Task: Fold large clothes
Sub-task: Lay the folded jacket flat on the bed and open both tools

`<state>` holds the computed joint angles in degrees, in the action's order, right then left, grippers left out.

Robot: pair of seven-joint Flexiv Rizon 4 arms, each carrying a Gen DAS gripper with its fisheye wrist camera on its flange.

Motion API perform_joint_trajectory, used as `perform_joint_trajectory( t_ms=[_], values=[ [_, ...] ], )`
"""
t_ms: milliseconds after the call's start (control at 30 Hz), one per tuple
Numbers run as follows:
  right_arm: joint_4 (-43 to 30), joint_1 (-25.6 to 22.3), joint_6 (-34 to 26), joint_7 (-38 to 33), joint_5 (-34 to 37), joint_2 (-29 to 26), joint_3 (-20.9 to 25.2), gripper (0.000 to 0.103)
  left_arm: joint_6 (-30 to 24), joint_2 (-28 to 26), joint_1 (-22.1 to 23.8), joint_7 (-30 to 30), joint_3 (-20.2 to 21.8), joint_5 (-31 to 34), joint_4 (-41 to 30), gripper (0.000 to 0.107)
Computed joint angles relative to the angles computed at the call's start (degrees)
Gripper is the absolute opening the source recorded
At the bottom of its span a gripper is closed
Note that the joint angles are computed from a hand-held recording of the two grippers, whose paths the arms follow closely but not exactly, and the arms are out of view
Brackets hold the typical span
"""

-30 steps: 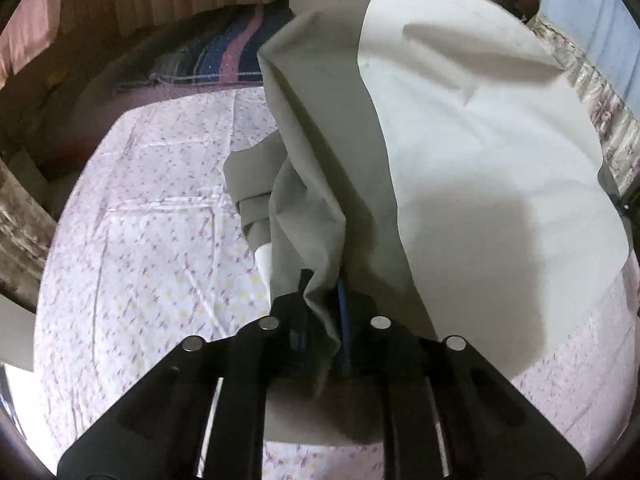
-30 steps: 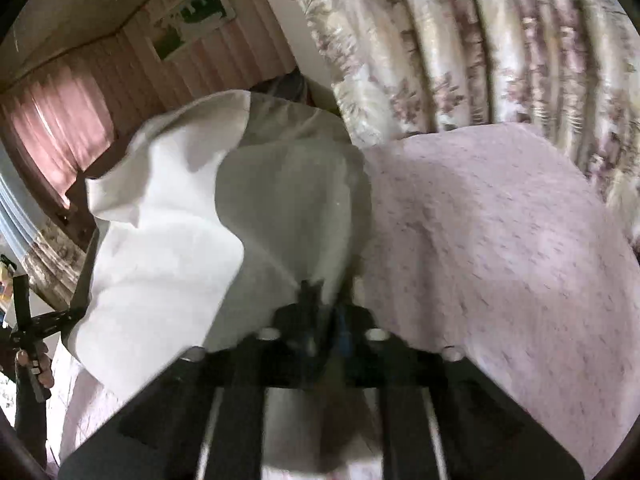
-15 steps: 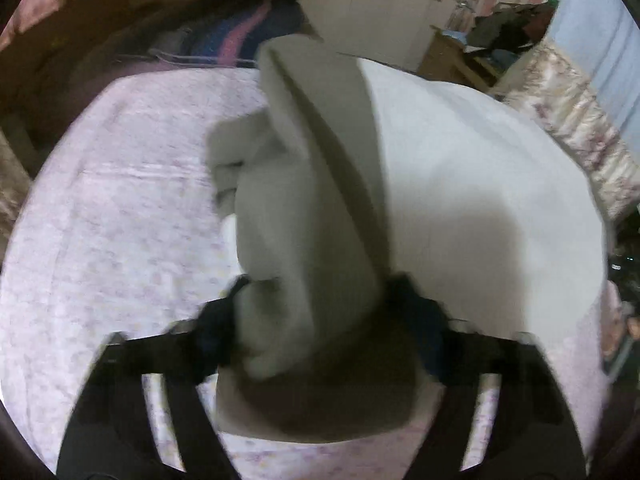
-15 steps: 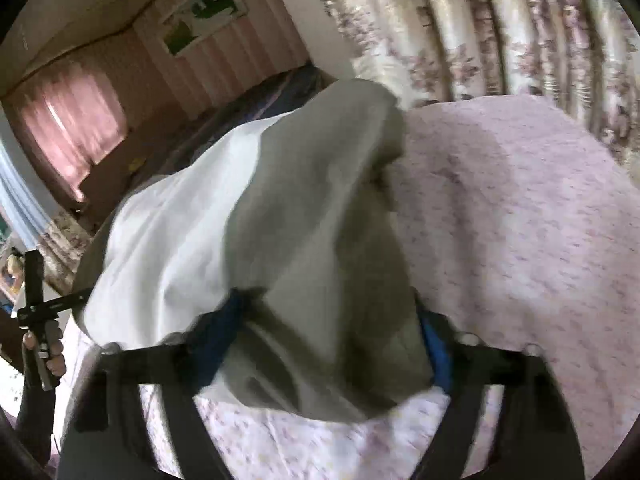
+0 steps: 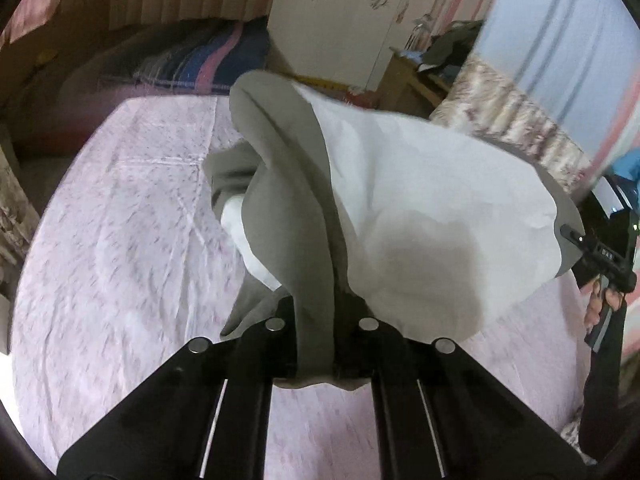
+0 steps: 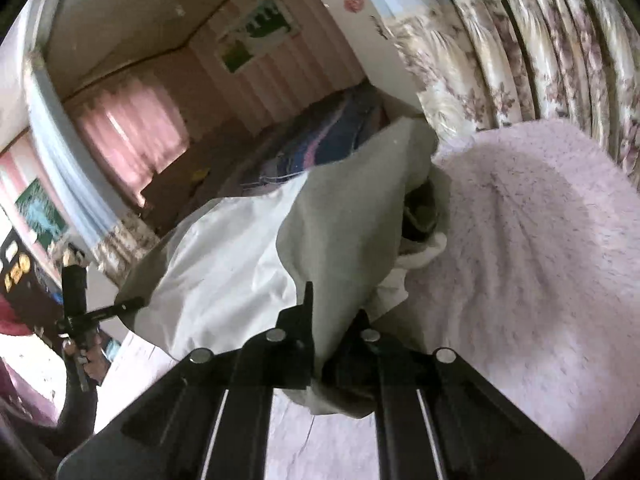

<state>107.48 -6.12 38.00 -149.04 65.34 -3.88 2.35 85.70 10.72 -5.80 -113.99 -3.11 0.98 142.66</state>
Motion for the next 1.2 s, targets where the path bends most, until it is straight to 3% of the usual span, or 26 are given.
perform_joint_trajectory(
  t_ms=[67, 167, 267, 333, 367, 400, 433, 500, 533, 667, 767, 800, 833, 867, 900, 933, 1033, 1100, 1200],
  values=[
    [2.5, -0.6, 0.1, -0.4, -1.4, 2.2, -0.3, 0.007, 0.1, 3.0, 0.3, -1.2, -1.7, -0.9, 2.7, 0.004],
    [4.5, 0.3, 2.5, 1.1, -6.7, 0.6, -0.6, 0.009, 1.5, 2.3, -3.9, 0.2, 0.5, -2.9, 5.7, 0.008],
    [6.4, 0.7, 6.1, 0.6, -9.8, -0.9, 0.0, 0.033, -2.3, 0.6, 2.0, -5.9, -4.5, 4.7, 4.8, 0.017],
    [6.6, 0.1, 7.2, 1.1, -9.6, -0.6, 0.0, 0.055, -5.4, 2.0, 5.8, -11.5, -7.4, 12.5, 3.2, 0.028],
    [6.4, -0.6, 7.1, 0.7, -8.7, 0.0, -0.2, 0.056, -7.9, 3.3, 6.6, -13.3, -8.2, 15.2, 2.3, 0.034],
    [6.2, -1.2, 6.6, -0.3, -7.2, 0.9, -0.5, 0.056, -11.4, 5.1, 7.5, -15.5, -9.4, 18.1, 1.0, 0.046],
    [5.8, -1.7, 6.4, -1.3, -5.8, 1.7, -0.9, 0.061, -14.1, 6.7, 8.2, -17.4, -10.2, 20.7, -0.1, 0.067],
    [4.6, -1.7, 8.3, -3.0, -2.7, 2.8, -1.4, 0.068, -18.7, 10.3, 9.4, -21.5, -12.2, 26.0, -2.4, 0.088],
    [3.7, -1.3, 9.6, -3.3, -1.8, 2.8, -1.5, 0.068, -18.6, 10.7, 8.7, -20.9, -11.2, 26.3, -2.9, 0.093],
    [0.4, 1.8, 15.8, 1.5, -3.5, -1.0, -0.1, 0.068, -16.0, 8.1, 9.4, -21.4, -9.1, 27.1, -6.0, 0.096],
    [-0.7, 4.6, 22.8, 8.9, -9.8, -5.8, 2.0, 0.068, -15.3, 1.3, 9.1, -21.8, -7.5, 25.0, -9.6, 0.09],
    [-0.9, 4.9, 24.0, 10.3, -11.3, -6.9, 2.6, 0.067, -16.1, -0.6, 8.4, -21.1, -6.9, 24.3, -10.8, 0.07],
    [-1.2, 5.1, 24.1, 11.6, -13.0, -7.8, 3.3, 0.054, -17.9, -2.6, 7.6, -19.9, -6.4, 23.3, -12.2, 0.048],
    [-1.6, 4.7, 23.6, 12.0, -13.3, -8.3, 4.1, 0.036, -20.7, -4.5, 7.2, -20.9, -6.9, 23.9, -14.2, 0.039],
    [-0.9, 5.2, 26.9, 13.0, -14.7, -8.4, 4.8, 0.015, -24.0, -5.3, 6.9, -22.7, -7.2, 25.4, -15.9, 0.013],
    [-0.1, 5.0, 30.1, 11.1, -14.1, -8.2, 6.0, 0.006, -26.9, -5.5, 6.4, -24.6, -7.3, 27.4, -17.1, 0.001],
    [2.0, 5.1, 41.8, -0.4, -11.3, -6.7, 9.8, 0.002, -32.1, -4.4, 4.4, -30.8, -7.7, 35.2, -18.9, 0.0],
    [6.7, 10.7, 52.9, 2.9, -21.4, -8.7, 7.9, 0.002, -33.5, -4.7, 2.9, -32.3, -7.1, 37.5, -18.8, 0.0],
    [9.7, 15.8, 56.8, 9.6, -30.2, -12.5, 2.8, 0.003, -35.3, -8.1, 0.6, -34.1, -6.6, 40.5, -20.2, 0.002]
  ],
)
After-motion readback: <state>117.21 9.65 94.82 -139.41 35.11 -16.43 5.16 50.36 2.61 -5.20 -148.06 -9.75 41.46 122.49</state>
